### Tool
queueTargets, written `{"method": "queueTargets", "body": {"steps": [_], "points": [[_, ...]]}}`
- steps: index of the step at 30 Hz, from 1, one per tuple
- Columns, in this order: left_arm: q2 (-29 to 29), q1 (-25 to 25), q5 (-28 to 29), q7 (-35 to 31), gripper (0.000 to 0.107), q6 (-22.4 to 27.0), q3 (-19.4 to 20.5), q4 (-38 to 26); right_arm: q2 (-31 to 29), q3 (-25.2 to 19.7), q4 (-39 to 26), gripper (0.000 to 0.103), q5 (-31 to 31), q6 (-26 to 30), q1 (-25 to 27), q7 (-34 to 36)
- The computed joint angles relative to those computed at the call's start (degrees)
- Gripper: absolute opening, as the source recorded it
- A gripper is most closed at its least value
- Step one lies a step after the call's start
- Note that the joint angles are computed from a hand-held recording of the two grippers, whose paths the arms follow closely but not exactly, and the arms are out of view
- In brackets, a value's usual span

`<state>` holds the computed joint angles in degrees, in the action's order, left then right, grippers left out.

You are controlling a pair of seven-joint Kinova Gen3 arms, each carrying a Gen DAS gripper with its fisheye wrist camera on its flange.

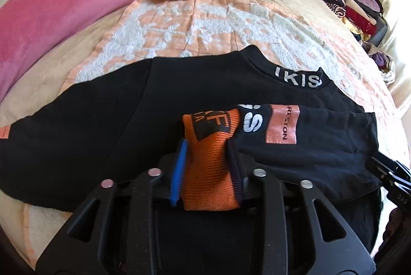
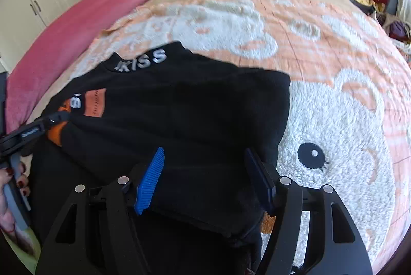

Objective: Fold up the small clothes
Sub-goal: 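Reposition the folded sleeve flat on the shirt body, open the left tool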

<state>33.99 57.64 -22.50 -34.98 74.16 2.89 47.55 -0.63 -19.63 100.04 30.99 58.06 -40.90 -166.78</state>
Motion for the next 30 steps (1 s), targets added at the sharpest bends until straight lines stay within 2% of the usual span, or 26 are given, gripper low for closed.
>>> {"method": "queueTargets", "body": {"steps": [5, 8, 11, 12, 17, 20, 26, 28, 30], "points": [[-0.7, 2.3, -3.4, -1.4, 0.030, 3.7, -1.1, -2.9, -3.1, -1.8, 1.1, 0.064, 0.9, -0.9, -0.2, -0.8], [-2.0, 1.9, -2.5, -1.7, 0.032, 3.0, -0.3, -2.3, -3.1, -2.8, 0.4, 0.064, 0.2, -0.3, 0.1, 0.5], [-1.7, 2.1, -1.9, -3.1, 0.039, 2.9, 0.6, -3.1, -2.2, -3.5, -0.8, 0.064, 0.8, 1.0, -0.5, 0.9], [-1.4, 2.1, -1.6, -3.7, 0.042, 2.9, 0.8, -3.5, -1.9, -3.5, -1.0, 0.064, 0.7, 1.1, -0.7, 0.9], [3.4, 3.6, -0.7, -7.8, 0.044, 6.7, 0.4, -9.0, 0.1, -2.5, -1.9, 0.064, -1.1, 1.8, -1.6, 2.3], [6.1, 4.0, 0.6, -9.2, 0.052, 9.5, -0.3, -11.4, 1.4, -0.9, -2.0, 0.064, -3.8, 2.0, -1.7, 3.4], [6.6, 4.9, 0.8, -9.0, 0.058, 9.6, -1.8, -11.3, 1.3, 0.1, 0.0, 0.064, -4.1, -0.2, -2.0, 2.4], [6.4, 5.0, 0.9, -9.0, 0.060, 9.6, -1.9, -11.2, 0.5, 0.2, 0.4, 0.067, -3.9, -1.1, -2.0, 2.0], [6.4, 5.1, 0.8, -9.0, 0.062, 9.9, -2.0, -11.6, -1.0, 0.0, 1.7, 0.077, -3.7, -3.1, -1.5, 0.8]]}}
